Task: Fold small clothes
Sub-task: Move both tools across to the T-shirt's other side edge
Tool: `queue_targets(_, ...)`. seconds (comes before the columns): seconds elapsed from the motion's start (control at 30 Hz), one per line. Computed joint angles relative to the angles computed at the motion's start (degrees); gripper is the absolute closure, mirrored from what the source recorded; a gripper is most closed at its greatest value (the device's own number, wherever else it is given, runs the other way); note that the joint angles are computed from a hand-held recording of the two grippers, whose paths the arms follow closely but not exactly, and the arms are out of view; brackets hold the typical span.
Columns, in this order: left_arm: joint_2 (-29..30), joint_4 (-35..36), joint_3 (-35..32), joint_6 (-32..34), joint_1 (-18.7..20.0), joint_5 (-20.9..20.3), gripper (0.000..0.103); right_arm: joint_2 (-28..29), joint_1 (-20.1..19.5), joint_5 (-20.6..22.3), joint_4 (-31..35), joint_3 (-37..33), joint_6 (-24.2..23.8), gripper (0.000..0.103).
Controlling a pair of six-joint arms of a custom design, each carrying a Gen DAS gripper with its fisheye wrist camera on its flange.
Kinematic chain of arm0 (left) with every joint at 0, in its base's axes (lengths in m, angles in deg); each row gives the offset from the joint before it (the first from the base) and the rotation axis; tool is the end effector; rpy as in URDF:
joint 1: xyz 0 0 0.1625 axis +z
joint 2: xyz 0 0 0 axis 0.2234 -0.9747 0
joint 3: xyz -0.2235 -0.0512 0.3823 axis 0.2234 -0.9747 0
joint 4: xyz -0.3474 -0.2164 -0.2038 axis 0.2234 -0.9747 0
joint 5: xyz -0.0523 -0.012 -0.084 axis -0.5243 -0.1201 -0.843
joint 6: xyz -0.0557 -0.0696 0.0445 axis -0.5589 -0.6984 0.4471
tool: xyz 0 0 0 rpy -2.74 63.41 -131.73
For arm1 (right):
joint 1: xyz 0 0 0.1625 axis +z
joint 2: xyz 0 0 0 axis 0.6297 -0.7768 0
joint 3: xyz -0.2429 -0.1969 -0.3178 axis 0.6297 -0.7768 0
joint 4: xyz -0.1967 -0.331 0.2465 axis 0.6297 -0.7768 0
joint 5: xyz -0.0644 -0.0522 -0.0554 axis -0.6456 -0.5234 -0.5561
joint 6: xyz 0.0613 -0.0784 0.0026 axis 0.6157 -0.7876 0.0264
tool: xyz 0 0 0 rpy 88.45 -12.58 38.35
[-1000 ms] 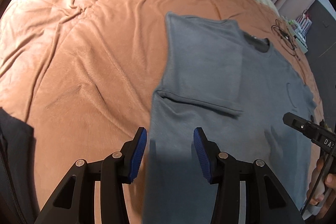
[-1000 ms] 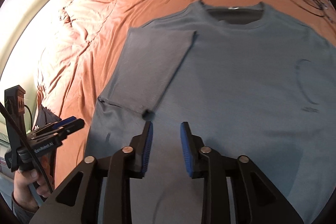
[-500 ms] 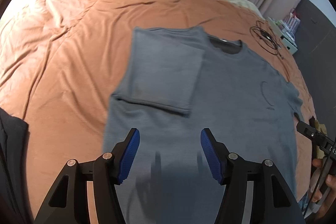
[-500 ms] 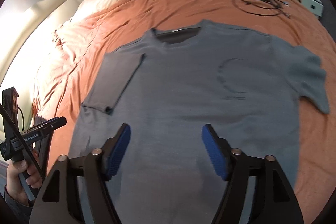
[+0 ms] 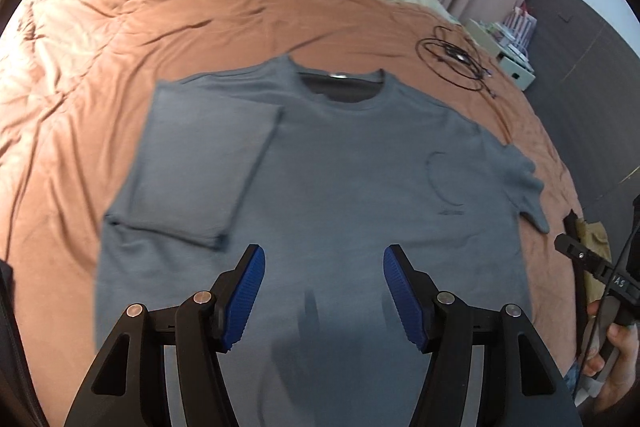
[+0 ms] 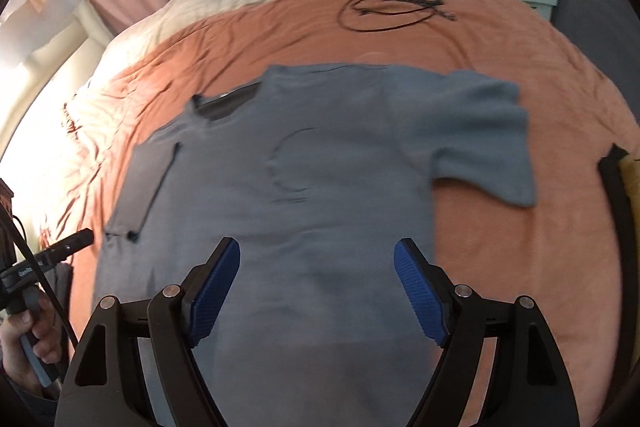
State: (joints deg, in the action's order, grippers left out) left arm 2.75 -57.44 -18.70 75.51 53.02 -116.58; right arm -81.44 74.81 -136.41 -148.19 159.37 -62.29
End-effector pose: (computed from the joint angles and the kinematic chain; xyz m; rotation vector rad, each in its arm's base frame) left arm -0.1576 -0.8004 0.3879 0.5381 2.5864 -0.4873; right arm 0.3812 -0.7058 0.1250 0.0409 -2.3869 1.0062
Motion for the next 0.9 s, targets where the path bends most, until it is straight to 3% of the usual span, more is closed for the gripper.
queue_targets(0.5,6.7,-2.2,-0.2,-1.4,-4.6,-1.8,0.039,-6.3,-4.7,-1.2,-6.9,6.9,-2.4,0.025)
queue_targets(0.63,9.1,-2.6,-1.2,-1.6,-5.3,-2.8,0.039,-7.4,-6.5,0.4,-7.0,7.6,-1.4,0.035)
queue_targets(0.9,14.0,-2.8,-4.0,-1.1,-5.8,-4.2,0.039,-7.7,-10.2,2.1,-5.5,6.1,-1.3,0.040)
